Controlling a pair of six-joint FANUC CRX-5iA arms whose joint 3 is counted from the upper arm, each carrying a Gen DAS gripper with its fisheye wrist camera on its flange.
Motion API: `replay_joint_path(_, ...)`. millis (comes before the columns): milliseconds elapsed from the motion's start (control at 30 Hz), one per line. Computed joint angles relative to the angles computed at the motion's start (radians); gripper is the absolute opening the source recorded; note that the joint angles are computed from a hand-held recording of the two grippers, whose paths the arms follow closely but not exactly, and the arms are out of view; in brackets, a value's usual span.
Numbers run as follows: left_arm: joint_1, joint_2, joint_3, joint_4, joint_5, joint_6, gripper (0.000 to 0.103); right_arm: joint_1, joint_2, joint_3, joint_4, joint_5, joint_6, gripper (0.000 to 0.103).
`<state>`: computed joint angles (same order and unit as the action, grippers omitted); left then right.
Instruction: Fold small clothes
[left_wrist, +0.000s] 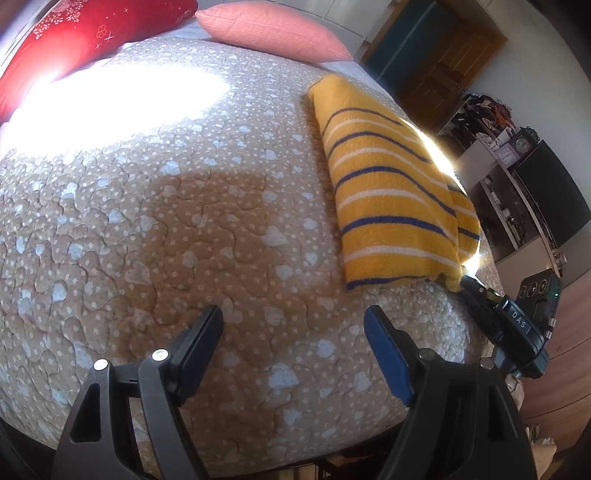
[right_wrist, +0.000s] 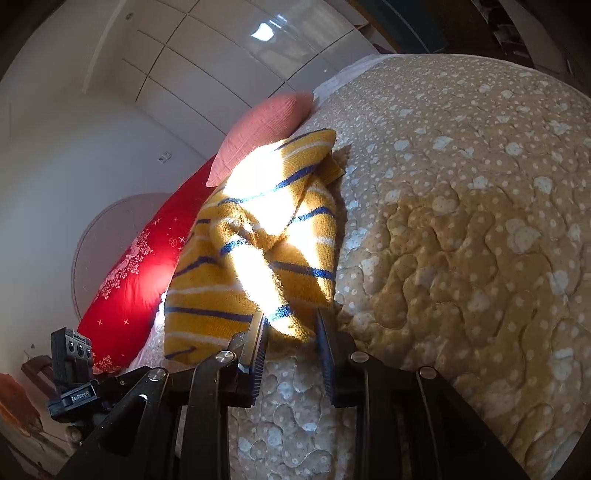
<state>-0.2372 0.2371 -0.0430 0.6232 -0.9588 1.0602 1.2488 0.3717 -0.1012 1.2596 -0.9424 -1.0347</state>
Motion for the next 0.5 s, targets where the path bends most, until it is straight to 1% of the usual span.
replay_joint_path(67, -0.008, -0.008, -0.005, -0.021, 0.018, 0.002, 0.078, 0.007, 0.012, 0.021, -0.015, -0.018, 0.034, 0.028)
replay_joint_path(133, -0.015, -0.012, -0.007, -0.036, 0.029, 0.007, 0.080, 0.007, 0.016, 0.027, -0.012, -0.021, 0.035, 0.030)
replay_joint_path(233, -0.018, -0.001, 0.001, -0.036, 0.021, 0.039, 0.083, 0.008, 0.017, 0.032, -0.016, -0.022, 0.043, 0.031)
replay_joint_path(267, -0.015, 0.003, 0.001, -0.030, 0.017, 0.049, 0.083, 0.010, 0.018, 0.039, -0.027, -0.023, 0.056, 0.031)
replay_joint_path(333, -0.009, 0.013, 0.003, -0.011, 0.009, 0.061, 0.084, 0.017, 0.020, 0.072, -0.089, -0.032, 0.102, 0.031)
replay_joint_path(367, -0.007, 0.015, 0.002, 0.000, 0.007, 0.062, 0.084, 0.025, 0.021, 0.095, -0.129, -0.053, 0.122, 0.035)
replay_joint_path(400, -0.005, 0.016, -0.002, 0.011, 0.005, 0.057, 0.086, 0.029, 0.016, 0.098, -0.134, -0.064, 0.119, 0.036)
replay_joint_path(433, -0.004, 0.017, -0.004, 0.017, 0.003, 0.051, 0.086, 0.038, 0.018, 0.107, -0.129, -0.099, 0.118, 0.036)
replay_joint_path(467, -0.005, 0.018, -0.003, 0.014, 0.002, 0.047, 0.087, 0.049, 0.029, 0.136, -0.139, -0.157, 0.143, 0.036)
replay_joint_path(500, -0.006, 0.017, -0.004, 0.009, 0.004, 0.044, 0.088, 0.058, 0.043, 0.172, -0.154, -0.218, 0.184, 0.039)
